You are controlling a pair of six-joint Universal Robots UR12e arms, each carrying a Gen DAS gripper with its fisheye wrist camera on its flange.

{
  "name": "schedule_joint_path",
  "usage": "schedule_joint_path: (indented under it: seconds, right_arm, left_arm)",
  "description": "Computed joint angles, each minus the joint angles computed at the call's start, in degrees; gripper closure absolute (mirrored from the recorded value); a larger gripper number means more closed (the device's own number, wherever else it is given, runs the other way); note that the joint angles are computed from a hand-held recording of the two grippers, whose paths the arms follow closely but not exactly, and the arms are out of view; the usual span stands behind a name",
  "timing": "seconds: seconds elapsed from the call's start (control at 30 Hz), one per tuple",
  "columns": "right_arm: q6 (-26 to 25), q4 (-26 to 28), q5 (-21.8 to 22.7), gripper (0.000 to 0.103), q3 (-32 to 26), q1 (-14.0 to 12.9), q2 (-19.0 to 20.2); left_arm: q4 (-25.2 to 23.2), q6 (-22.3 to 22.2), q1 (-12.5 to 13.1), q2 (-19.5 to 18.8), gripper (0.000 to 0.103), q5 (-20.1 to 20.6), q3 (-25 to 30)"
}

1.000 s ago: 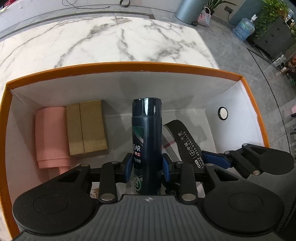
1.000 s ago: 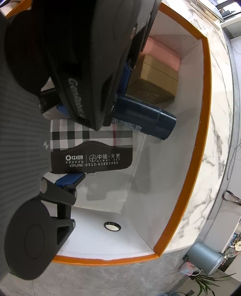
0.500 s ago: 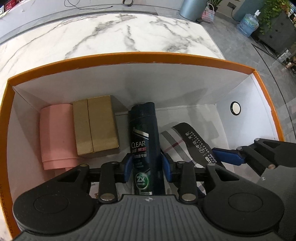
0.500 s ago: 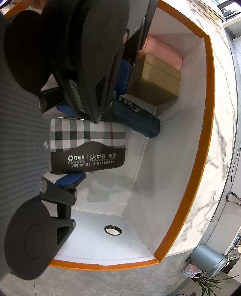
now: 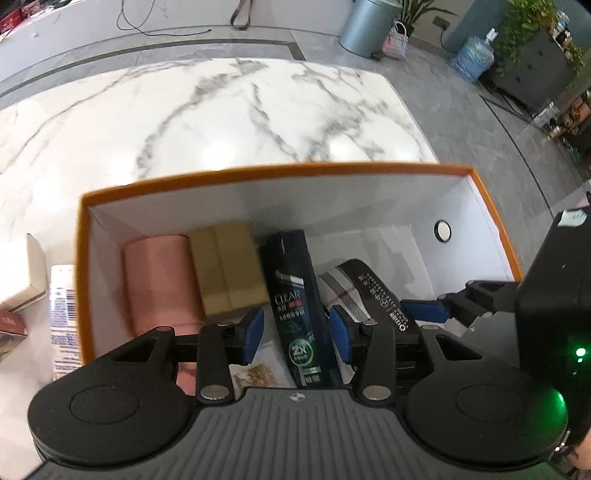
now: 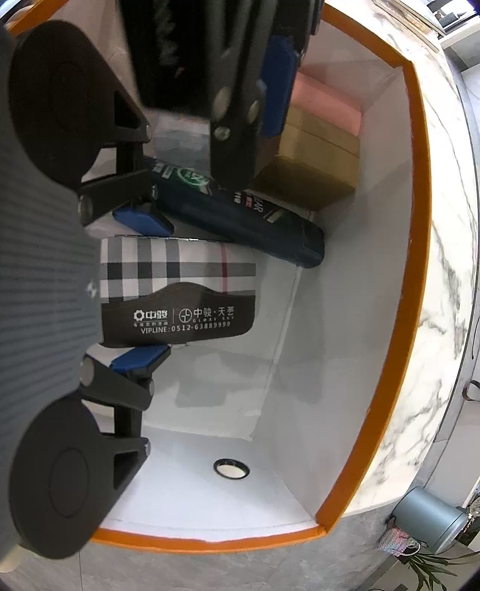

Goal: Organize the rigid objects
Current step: 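Lower both items into the orange box and open both tools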

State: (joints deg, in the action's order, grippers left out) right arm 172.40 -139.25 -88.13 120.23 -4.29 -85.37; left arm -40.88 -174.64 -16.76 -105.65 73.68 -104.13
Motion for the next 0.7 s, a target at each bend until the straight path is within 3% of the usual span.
schedule_joint_path:
  seconds: [0.13, 0.7]
  right_arm:
    - [0.7, 0.2, -0.3, 0.04, -1.1, 0.4, 1.1]
    - [3.0, 1.4, -0.9, 0.04, -3.1, 0.5, 3.5]
  left_arm:
    - [0.3, -0.3, 0.4, 0.1, 0.06, -0.3, -0.3]
    - [1.0, -0.1, 0.9, 0.1, 0.06, -1.5, -1.1]
